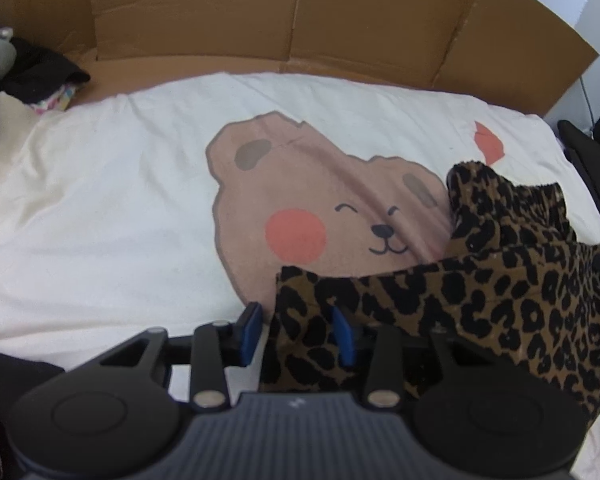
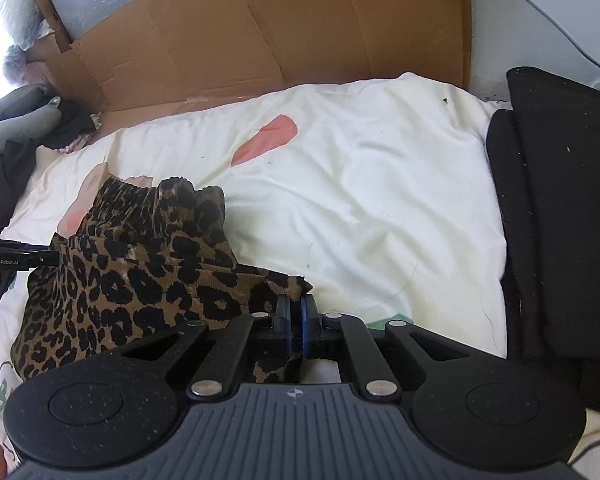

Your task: Fold clothes

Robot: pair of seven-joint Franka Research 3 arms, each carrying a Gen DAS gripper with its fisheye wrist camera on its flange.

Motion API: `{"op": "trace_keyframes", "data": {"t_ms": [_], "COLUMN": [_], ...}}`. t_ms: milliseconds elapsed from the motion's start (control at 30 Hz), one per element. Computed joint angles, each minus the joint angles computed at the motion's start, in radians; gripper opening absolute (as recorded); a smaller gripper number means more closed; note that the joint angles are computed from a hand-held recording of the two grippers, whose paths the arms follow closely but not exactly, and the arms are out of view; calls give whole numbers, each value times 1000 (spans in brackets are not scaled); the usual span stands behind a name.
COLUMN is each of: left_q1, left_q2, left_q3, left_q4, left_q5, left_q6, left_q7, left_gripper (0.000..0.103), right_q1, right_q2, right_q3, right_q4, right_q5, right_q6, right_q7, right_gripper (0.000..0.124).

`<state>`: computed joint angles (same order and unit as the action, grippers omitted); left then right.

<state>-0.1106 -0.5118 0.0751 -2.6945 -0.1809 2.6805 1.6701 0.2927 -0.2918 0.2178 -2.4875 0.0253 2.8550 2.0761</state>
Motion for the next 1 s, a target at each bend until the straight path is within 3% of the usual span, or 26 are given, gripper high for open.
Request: {"op": "trace_keyframes", "data": {"t_ms": [100,300,433,633,1000], "left_q1": [4,-7,-5,30,35], "left_q2": [5,-15,-20,-64,-205], "left_q3": [-6,-2,-8,-62,-57], "left_q4": [9,-8,0,-9,-12], "left_q5": [3,-15,-15,58,151], "left_q6": [-16,-15,-38,-65,-104], "left_q7": [-9,-4,-22,-113,-190], "left_gripper": [41,29,8,6,6], "right_q1": [-3,-11,-10,0,-45], "right_q2": [-3,13,8,-8,-79], "right_q3": [5,13,12,-1,49], "right_q4": [1,14,1,-10,-28], "right_q5": [-5,-30,-32,-8,-40], "right_q6": [-12,-17,3,19,37], "right_q7": [14,45,73,51,79], "right_gripper": [2,2,2,2,2]}}
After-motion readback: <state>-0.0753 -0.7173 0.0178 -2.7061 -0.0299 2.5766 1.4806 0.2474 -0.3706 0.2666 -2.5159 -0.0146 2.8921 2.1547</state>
